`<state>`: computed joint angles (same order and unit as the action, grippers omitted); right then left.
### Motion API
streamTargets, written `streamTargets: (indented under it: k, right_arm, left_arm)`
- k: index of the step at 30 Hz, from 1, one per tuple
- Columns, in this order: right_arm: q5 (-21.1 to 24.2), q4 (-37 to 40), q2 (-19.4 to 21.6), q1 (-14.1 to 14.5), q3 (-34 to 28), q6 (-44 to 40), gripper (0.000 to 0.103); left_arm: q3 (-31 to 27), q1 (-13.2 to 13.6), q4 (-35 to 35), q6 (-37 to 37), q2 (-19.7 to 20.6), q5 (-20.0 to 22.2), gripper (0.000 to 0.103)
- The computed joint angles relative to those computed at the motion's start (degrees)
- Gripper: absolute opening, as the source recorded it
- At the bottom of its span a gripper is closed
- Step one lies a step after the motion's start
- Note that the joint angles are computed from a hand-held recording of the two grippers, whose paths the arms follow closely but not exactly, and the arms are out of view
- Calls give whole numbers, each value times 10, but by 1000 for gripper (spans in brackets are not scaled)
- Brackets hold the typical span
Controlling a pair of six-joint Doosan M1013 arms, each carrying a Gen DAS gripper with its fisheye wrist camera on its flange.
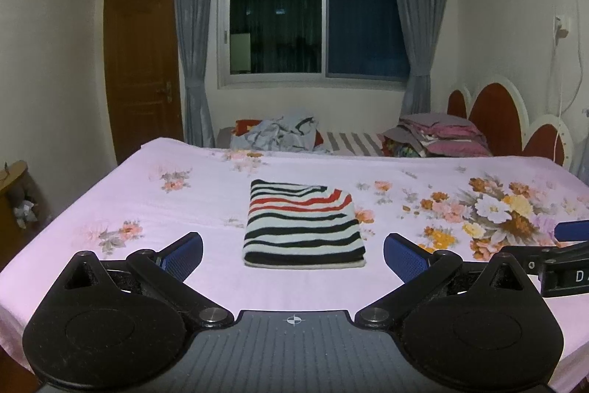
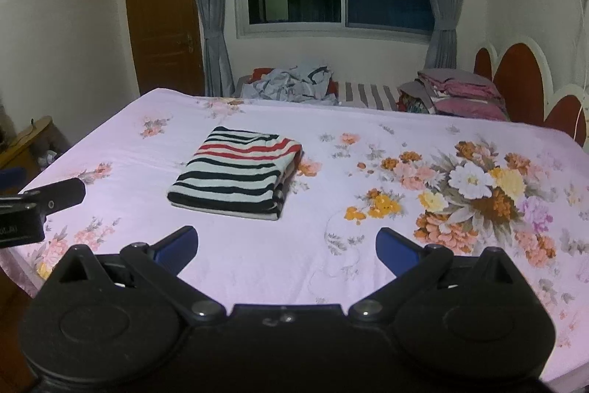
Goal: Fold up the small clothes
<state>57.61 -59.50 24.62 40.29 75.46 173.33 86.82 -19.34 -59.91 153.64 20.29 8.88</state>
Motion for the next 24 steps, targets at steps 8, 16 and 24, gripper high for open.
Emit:
streamTargets:
  k: [8,16,24]
  right_arm:
    - [5,-4,0,-1,0,9,103]
    - [7,-10,-1,0,-1,14,103]
    - [8,-13,1,0,-3,14,103]
  left_arm:
    - [-4,-3,-14,27,0,5,103]
    - [-10,-3,-4,22,2,10,103]
    - [-9,-2,-31,50,1,12,103]
